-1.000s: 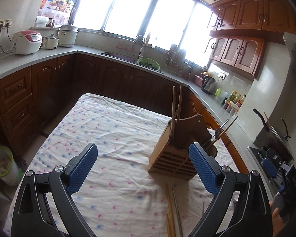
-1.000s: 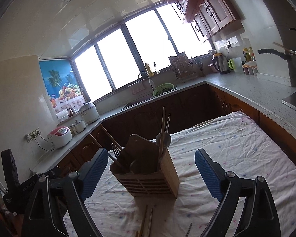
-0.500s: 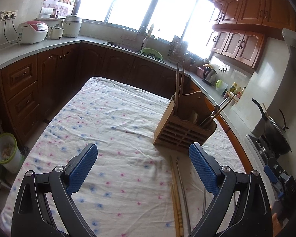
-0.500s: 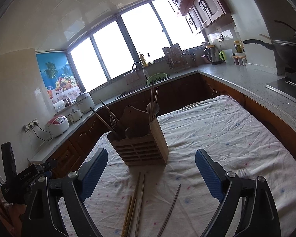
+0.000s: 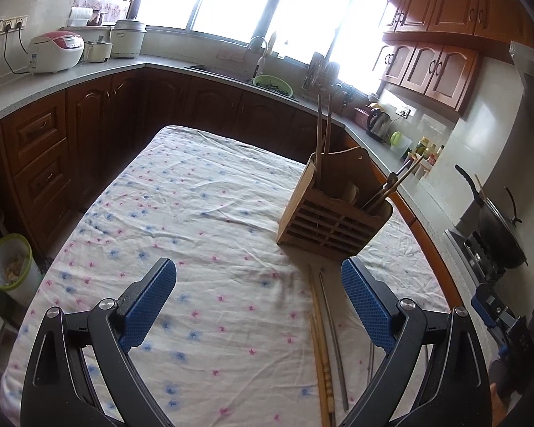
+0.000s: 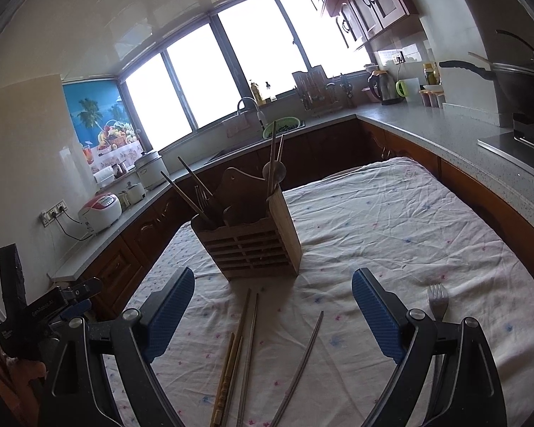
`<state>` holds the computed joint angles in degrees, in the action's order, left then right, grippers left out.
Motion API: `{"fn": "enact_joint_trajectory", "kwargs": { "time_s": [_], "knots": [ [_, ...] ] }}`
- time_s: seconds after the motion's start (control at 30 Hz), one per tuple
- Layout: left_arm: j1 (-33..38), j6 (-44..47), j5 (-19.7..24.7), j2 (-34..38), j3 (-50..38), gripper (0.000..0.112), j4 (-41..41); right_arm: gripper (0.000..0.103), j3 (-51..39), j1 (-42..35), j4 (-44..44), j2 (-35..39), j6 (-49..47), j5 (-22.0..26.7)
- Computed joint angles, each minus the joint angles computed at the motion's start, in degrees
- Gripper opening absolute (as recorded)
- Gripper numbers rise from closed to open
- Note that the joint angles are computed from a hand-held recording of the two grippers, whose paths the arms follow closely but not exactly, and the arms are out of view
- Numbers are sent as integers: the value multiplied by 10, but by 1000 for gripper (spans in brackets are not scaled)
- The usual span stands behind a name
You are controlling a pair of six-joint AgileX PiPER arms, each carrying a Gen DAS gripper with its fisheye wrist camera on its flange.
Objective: Organize utensils
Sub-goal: 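Move both open tools back over the loose utensils on the cloth, then grasp a wooden chopstick with the left tool while the right tool grasps a thin metal chopstick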
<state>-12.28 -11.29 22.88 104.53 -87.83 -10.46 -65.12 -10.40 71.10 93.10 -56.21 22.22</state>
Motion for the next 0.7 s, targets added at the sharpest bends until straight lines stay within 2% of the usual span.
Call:
{"fn": "enact_joint_trajectory", "kwargs": {
  "time_s": [0.2, 0.4, 0.6, 0.63, 0.7],
  "knots": [
    [-11, -5, 35, 34, -36, 96, 15, 92, -14, 9, -71, 19, 66, -8],
    [-24, 12, 109, 98, -117, 96, 20, 92, -42, 17, -193, 58, 183, -8],
    [-35, 17, 180, 169, -223, 96, 20, 90, -96, 19, -275, 122, 262, 31],
    [-37, 17, 193, 183, -246, 96, 22, 89, -107, 21, -287, 133, 273, 37],
    [-42, 16, 221, 215, -298, 96, 29, 74, -127, 26, -321, 153, 303, 50]
  ]
}}
